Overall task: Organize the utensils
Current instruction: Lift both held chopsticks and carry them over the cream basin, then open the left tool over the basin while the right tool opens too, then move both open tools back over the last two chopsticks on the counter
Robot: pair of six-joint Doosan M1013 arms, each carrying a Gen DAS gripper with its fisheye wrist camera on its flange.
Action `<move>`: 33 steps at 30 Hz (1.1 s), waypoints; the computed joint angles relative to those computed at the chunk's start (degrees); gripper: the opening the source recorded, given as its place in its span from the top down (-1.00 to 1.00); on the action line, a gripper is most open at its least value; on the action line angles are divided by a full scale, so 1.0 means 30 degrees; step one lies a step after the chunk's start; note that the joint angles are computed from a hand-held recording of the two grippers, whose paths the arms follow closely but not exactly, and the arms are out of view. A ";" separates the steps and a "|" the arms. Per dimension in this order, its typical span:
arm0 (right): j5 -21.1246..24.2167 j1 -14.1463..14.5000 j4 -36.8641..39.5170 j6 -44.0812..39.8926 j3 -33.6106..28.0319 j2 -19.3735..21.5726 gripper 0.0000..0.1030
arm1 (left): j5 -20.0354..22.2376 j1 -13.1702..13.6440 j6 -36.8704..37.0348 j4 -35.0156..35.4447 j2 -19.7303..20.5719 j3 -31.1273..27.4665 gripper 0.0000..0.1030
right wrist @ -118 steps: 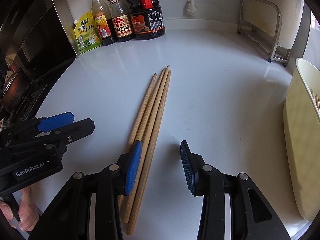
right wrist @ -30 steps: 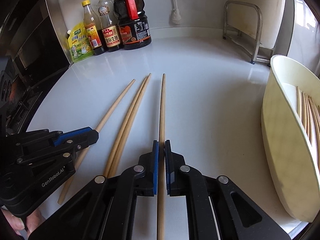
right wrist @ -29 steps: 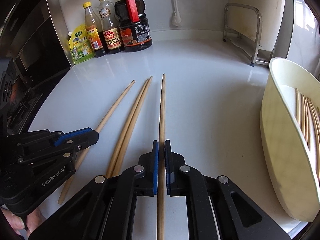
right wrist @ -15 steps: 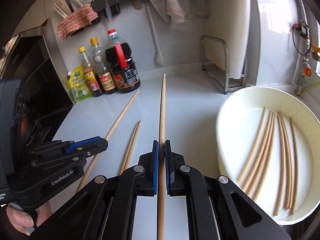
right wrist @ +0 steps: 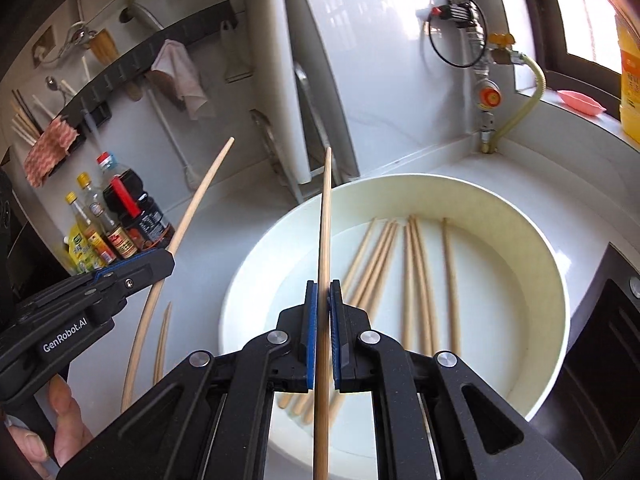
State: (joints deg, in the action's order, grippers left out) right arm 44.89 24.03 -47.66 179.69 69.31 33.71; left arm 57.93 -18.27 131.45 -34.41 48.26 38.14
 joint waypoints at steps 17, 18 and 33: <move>0.0401 -0.0825 0.1510 0.0833 0.1031 -0.0143 0.87 | 0.3513 -0.1393 -0.1157 0.1722 0.2444 -0.3718 0.61; 0.0531 -0.0795 0.1361 0.0920 0.1011 -0.0147 0.87 | 0.3481 -0.1354 -0.1261 0.1737 0.2472 -0.3758 0.57; 0.0351 -0.0396 0.0868 0.0366 0.0403 -0.0043 0.87 | 0.1142 -0.0196 -0.1414 0.2116 0.0930 -0.0549 0.24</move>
